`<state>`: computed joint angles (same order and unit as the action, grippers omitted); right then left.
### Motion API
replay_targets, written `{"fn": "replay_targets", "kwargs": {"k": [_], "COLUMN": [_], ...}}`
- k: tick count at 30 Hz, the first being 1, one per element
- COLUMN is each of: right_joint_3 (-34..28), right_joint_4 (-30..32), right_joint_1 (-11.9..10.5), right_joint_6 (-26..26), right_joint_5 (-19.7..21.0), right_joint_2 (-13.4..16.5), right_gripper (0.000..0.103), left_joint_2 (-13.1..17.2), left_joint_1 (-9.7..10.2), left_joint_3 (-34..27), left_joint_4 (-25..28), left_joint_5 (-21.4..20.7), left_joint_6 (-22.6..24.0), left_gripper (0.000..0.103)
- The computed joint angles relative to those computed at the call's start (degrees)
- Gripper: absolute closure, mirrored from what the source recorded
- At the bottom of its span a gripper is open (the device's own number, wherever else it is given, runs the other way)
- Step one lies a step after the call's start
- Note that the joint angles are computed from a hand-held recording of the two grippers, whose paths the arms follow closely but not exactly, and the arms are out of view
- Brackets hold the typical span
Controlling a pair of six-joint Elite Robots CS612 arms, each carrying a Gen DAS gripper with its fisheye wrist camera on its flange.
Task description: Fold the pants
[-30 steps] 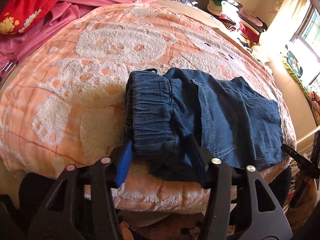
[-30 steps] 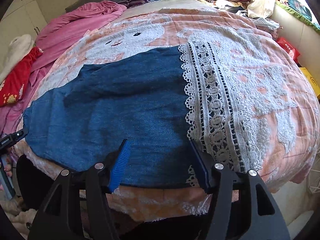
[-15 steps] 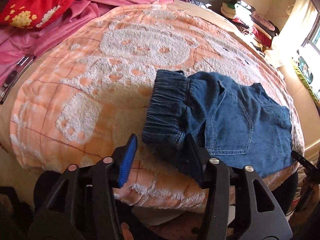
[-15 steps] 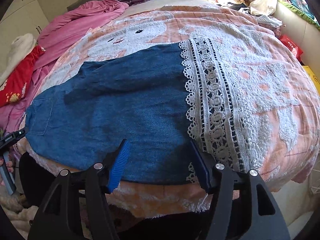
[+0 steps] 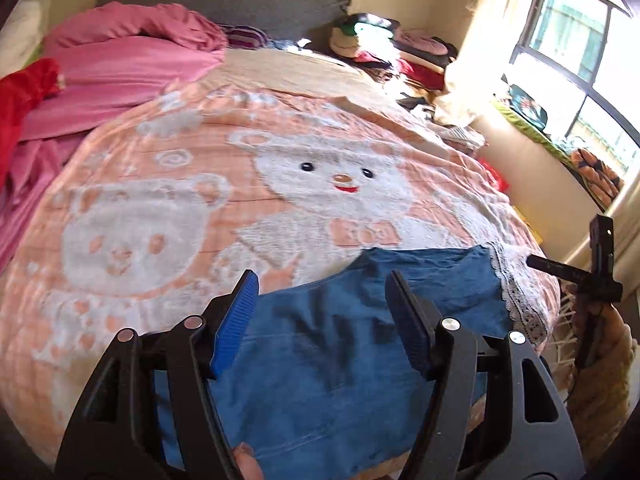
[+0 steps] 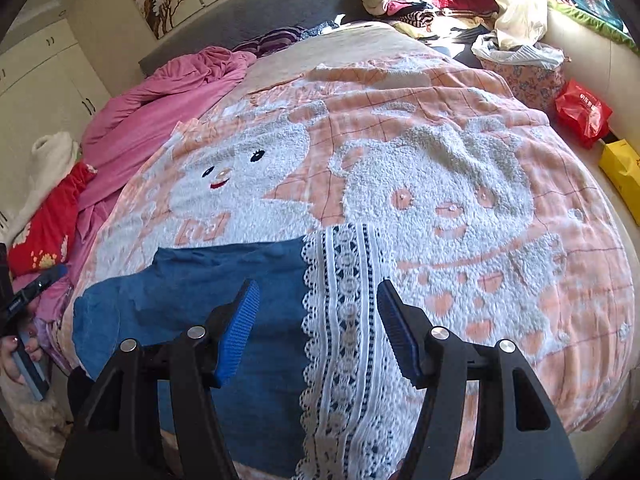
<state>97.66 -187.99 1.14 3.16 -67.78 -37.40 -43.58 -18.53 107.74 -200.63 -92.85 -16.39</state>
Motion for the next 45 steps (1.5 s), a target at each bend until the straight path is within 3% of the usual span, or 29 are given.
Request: {"fn": "replay_targets", "kwargs": {"k": [5,12,13,14,16,17,18,22,26,28,34,38,45], "right_joint_3": [-5.23,-10.23,-10.56,-10.70,-10.39,-9.98,-9.49,-7.22,-6.79,-8.03,-13.03,-13.07,-11.52], "right_joint_4": [5.56,11.10,12.02,12.49,12.44,11.68,10.72,5.12,-0.38,-0.17,11.46,10.90,7.52], "right_joint_1": [-0.70,-1.29,-1.36,-1.46,-1.35,-1.34,-1.50,-2.18,-2.30,-1.90,0.18,0.71,1.43], "right_joint_6": [1.20,0.70,0.34,-0.18,-2.16,-3.25,-3.71,-4.30,-3.89,-5.05,-10.24,-10.59,-9.18], "right_joint_5": [0.58,3.84,4.79,6.23,6.93,7.25,8.28,11.49,12.54,10.92,0.52,-2.86,-8.73], "right_joint_2": [2.50,5.73,5.98,6.24,6.36,6.35,6.35,5.72,5.02,5.22,7.25,7.46,6.51], "right_gripper": [0.043,0.043,0.045,0.053,0.058,0.065,0.073,0.081,0.082,0.082,0.081,0.074,0.053], "left_joint_2": [4.31,9.26,9.72,10.21,10.70,10.76,10.75,10.17,10.02,10.33,11.99,12.29,12.02], "left_joint_1": [-1.14,-0.76,-0.55,-0.37,-0.23,-0.20,-0.17,-0.06,-0.71,-0.97,-1.66,-2.07,-2.07], "left_joint_3": [-8.47,-16.53,-17.14,-17.77,-18.46,-18.28,-17.91,-16.22,-15.88,-16.72,-18.17,-18.41,-17.78], "left_joint_4": [9.76,19.51,20.49,21.40,23.45,22.97,21.74,16.21,12.44,13.93,16.35,16.65,15.31], "left_joint_5": [-5.60,-6.92,-7.32,-8.09,-9.33,-9.97,-10.80,-10.79,-6.60,-5.13,-1.30,0.43,0.70], "left_joint_6": [5.00,7.10,6.80,6.39,5.80,6.01,6.05,4.44,4.17,3.98,4.22,5.35,4.87], "left_gripper": [0.043,0.043,0.043,0.043,0.068,0.090,0.094,0.098,0.099,0.099,0.095,0.094,0.091]}}
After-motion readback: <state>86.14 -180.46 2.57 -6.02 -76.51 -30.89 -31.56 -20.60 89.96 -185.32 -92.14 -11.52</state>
